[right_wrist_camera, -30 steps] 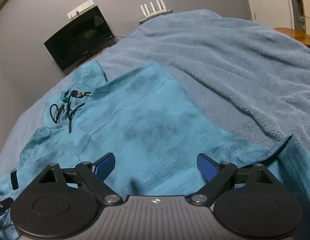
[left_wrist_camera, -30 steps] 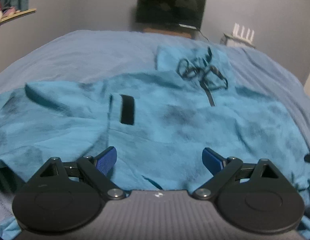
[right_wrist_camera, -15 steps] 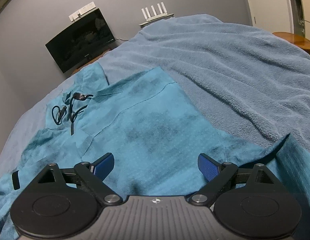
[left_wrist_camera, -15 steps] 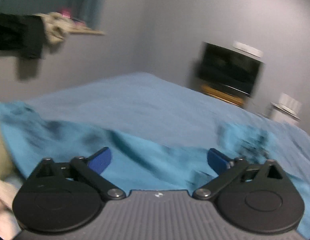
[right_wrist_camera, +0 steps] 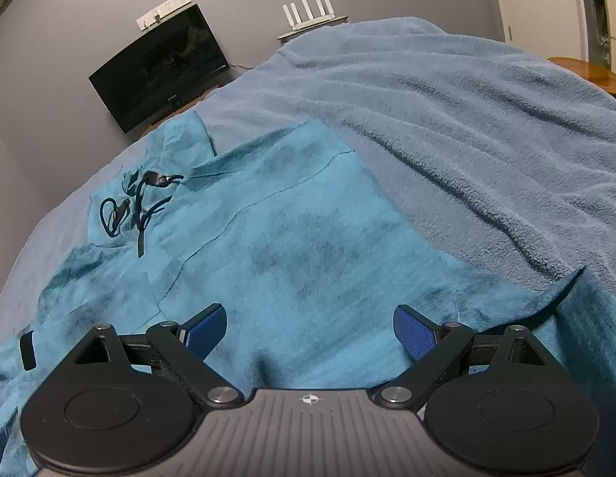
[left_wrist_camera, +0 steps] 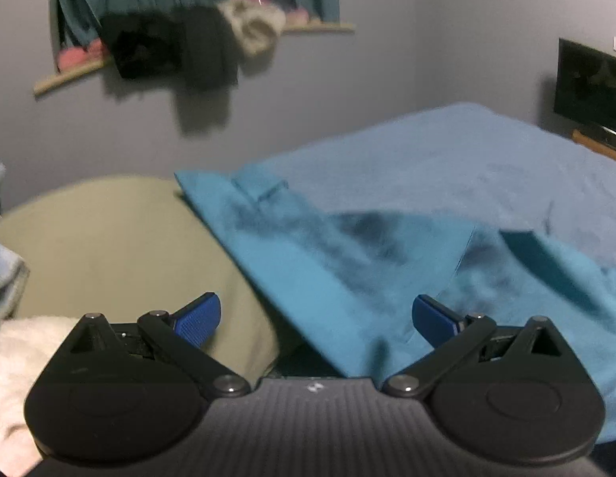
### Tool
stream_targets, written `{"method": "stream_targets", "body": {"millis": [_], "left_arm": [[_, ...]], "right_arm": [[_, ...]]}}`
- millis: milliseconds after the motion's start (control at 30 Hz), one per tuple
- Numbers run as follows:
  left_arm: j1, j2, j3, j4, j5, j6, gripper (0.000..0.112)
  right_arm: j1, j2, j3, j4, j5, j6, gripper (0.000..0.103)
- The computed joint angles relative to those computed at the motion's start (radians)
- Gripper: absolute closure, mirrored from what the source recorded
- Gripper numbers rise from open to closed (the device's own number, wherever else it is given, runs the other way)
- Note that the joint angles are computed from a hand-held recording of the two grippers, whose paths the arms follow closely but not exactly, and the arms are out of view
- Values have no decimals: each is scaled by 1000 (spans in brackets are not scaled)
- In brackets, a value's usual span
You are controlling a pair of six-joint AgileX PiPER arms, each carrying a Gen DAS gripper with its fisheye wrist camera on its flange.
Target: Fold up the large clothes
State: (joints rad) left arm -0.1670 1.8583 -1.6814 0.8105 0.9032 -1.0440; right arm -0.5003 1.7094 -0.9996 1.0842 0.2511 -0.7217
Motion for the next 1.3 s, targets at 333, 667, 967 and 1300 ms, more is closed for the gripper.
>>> {"method": "stream_targets", "body": {"millis": [333,667,967,1300], "left_arm": [[123,52,-9,-32,-201,41,36],[219,94,-134,-196,-221,84,111],[75,-14,-93,-111,-340,64,112],[-220,83,-400,-211,-367,282,112]], "right_arm": [[12,21,-24,-124,-2,122,10],[33,34,-44,-222,-11,205,10],[27,37,-46,-188,1,161,10],[9,23,-20,-9,4,-13,10]]}}
